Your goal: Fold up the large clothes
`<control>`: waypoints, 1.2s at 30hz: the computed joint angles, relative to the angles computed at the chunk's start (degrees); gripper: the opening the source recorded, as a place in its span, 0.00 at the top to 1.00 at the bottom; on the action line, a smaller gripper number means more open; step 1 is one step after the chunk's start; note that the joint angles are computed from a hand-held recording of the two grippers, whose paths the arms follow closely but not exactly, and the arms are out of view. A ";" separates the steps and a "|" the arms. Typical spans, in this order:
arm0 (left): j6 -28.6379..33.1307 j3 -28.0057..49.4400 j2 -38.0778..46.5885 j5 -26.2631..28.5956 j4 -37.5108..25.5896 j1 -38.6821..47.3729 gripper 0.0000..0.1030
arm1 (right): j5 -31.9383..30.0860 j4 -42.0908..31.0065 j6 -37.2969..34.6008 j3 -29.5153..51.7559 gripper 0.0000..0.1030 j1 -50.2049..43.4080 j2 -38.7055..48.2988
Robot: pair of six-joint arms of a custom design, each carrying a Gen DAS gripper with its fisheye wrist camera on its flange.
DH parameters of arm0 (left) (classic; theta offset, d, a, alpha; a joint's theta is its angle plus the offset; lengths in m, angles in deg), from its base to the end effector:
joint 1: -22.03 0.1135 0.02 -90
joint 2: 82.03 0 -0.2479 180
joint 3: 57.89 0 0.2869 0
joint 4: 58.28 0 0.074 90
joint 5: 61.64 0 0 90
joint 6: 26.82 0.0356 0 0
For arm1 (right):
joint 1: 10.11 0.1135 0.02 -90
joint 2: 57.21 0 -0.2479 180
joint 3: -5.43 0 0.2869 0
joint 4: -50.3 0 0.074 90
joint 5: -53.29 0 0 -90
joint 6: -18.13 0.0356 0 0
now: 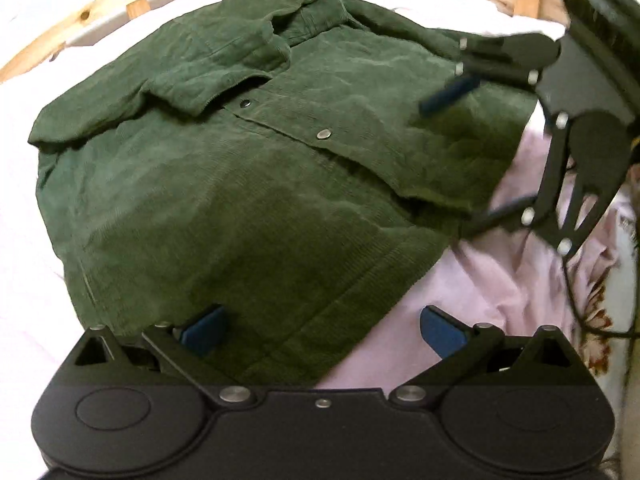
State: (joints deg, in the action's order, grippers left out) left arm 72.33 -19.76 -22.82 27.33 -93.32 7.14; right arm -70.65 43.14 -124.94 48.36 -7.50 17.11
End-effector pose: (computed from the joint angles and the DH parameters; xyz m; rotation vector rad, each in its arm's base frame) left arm 0.2146 -0.0564 0.1323 0.5242 2.4956 -0.0160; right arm 0.2777 0.0326 0.1382 -1.2508 1.7088 0.1481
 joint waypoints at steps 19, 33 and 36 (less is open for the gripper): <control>1.77 0.18 2.43 -6.10 3.78 1.16 0.01 | 1.07 17.94 32.44 4.87 0.04 -1.65 6.03; 8.03 2.94 7.06 -9.15 8.54 -0.71 0.52 | -0.72 16.98 36.77 4.88 0.03 -3.39 6.60; 6.27 6.87 6.91 -2.29 5.45 2.89 0.76 | 0.48 19.05 35.75 2.83 0.02 -3.08 5.14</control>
